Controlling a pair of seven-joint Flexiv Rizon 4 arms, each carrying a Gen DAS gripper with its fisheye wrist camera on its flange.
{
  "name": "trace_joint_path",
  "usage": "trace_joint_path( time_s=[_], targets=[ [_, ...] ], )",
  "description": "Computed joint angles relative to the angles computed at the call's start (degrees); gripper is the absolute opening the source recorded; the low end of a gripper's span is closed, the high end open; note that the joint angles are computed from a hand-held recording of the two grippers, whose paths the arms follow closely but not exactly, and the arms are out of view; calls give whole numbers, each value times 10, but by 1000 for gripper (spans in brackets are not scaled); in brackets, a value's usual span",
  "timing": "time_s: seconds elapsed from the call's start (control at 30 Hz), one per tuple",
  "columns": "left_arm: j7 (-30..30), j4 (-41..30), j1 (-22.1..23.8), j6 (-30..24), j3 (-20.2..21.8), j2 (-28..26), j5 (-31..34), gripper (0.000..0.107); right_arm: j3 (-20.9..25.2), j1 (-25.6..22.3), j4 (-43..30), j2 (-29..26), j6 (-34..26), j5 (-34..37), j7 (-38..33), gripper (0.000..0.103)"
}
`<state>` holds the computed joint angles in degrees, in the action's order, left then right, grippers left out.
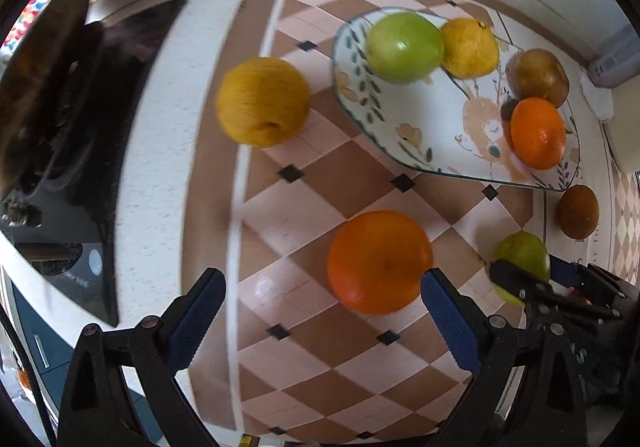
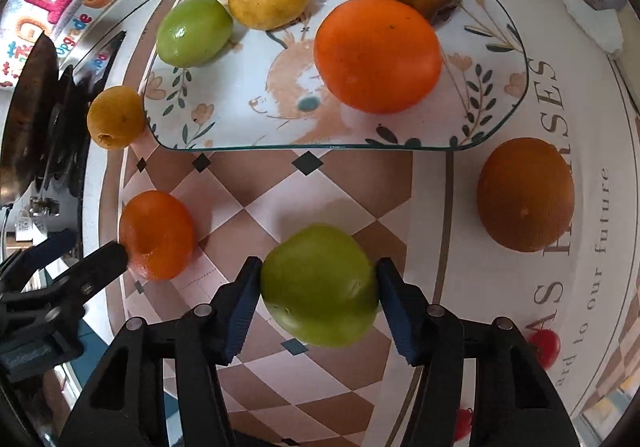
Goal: Organize fruits
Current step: 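Grasp a green apple with the right tool while the left tool grasps an orange, then lower the green apple onto the plate with the right tool while the left tool places the orange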
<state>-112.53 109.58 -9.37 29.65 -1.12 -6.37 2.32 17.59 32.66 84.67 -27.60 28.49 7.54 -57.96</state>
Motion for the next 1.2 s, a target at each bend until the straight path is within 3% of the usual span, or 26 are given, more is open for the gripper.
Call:
trace_joint_path(
  time_s=[0.13, 0.2, 0.27, 0.37, 0.53, 0.73, 0.93, 1.2],
  targets=[
    [48, -21, -1, -9, -11, -35, -21, 100, 3, -5, 7, 9, -14, 2, -12, 60],
    [61, -29, -8, -6, -14, -47, -19, 94, 5, -10, 14, 15, -16, 14, -15, 60],
    [73, -37, -15, -10, -15, -57, -12, 63, 7, -17, 24, 22, -14, 32, -14, 61],
    [67, -42, -27, -16, -12, -58, 2, 63, 8, -26, 38, 32, -7, 51, -10, 61],
    [55, 0, -31, -13, -12, -32, -45, 63, 11, -34, 38, 34, -6, 74, -17, 61],
    [25, 42, -36, 1, -14, -1, -57, 63, 9, -41, 36, 31, -17, 87, -15, 61],
    [29, 50, -28, 5, -14, 8, -64, 62, 8, -33, 35, 31, -19, 66, -34, 60],
    [48, -28, 9, 0, -4, -10, -113, 63, 4, -40, 18, 37, 32, 82, -32, 60]
  ],
)
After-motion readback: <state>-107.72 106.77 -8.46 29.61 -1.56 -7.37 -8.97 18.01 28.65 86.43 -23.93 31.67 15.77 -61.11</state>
